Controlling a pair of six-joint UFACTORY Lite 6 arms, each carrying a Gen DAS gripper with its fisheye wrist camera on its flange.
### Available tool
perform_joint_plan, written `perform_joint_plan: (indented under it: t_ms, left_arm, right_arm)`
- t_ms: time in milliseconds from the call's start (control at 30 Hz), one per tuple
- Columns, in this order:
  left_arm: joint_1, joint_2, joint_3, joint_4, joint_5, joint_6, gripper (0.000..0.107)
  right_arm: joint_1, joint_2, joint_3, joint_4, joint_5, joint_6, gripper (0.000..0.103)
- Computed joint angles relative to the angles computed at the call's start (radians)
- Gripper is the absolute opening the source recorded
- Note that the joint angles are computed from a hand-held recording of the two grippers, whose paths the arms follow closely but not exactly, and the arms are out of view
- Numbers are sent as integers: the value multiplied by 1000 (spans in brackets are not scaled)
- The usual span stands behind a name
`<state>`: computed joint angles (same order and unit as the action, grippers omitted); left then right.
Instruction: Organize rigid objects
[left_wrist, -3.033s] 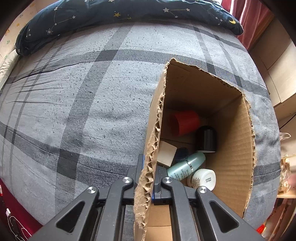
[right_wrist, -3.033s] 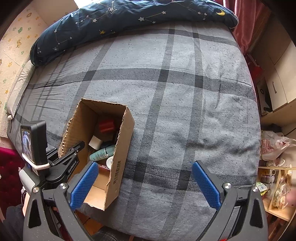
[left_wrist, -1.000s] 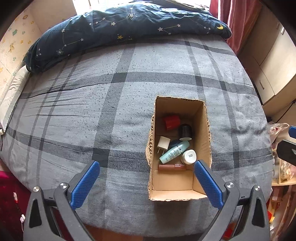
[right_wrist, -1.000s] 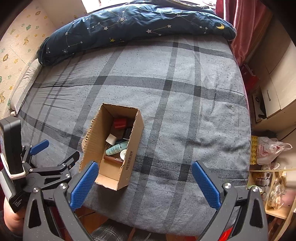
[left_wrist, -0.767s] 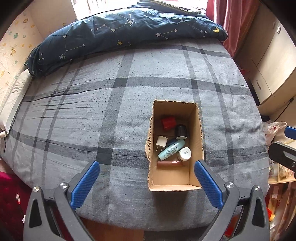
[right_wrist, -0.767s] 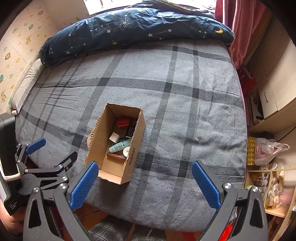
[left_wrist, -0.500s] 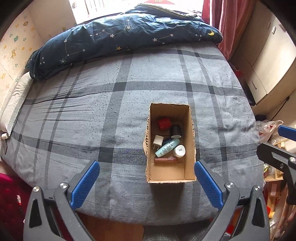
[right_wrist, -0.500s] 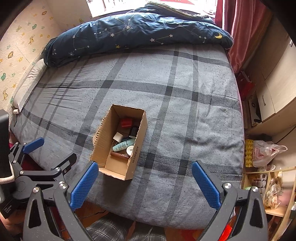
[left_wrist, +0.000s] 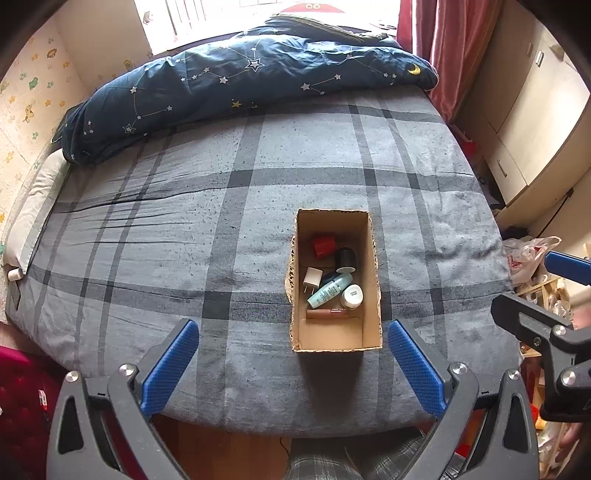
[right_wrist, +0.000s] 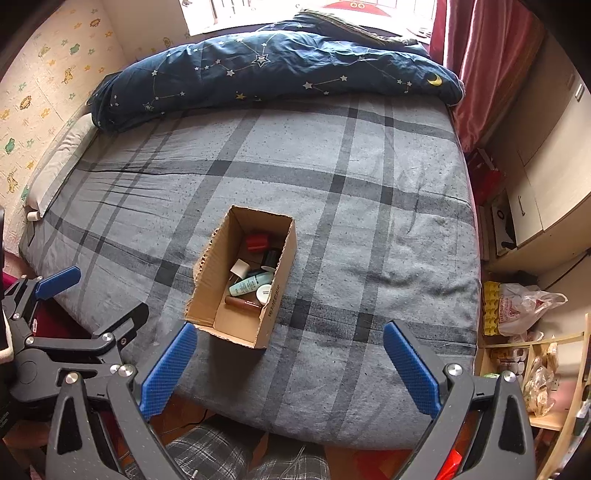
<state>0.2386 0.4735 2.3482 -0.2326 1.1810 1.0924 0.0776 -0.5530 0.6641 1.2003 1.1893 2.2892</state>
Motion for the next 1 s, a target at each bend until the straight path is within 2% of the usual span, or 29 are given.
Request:
perform_joint_plan:
  t_ms: [433, 1000]
  left_arm:
    - [-4, 7, 57, 39, 14, -48, 103]
    - [-20, 101, 216, 57, 75, -71, 103]
  right_arm:
    - [-89, 38, 6, -35, 84, -127, 103]
    - [-72, 27, -7, -42, 78, -133, 103]
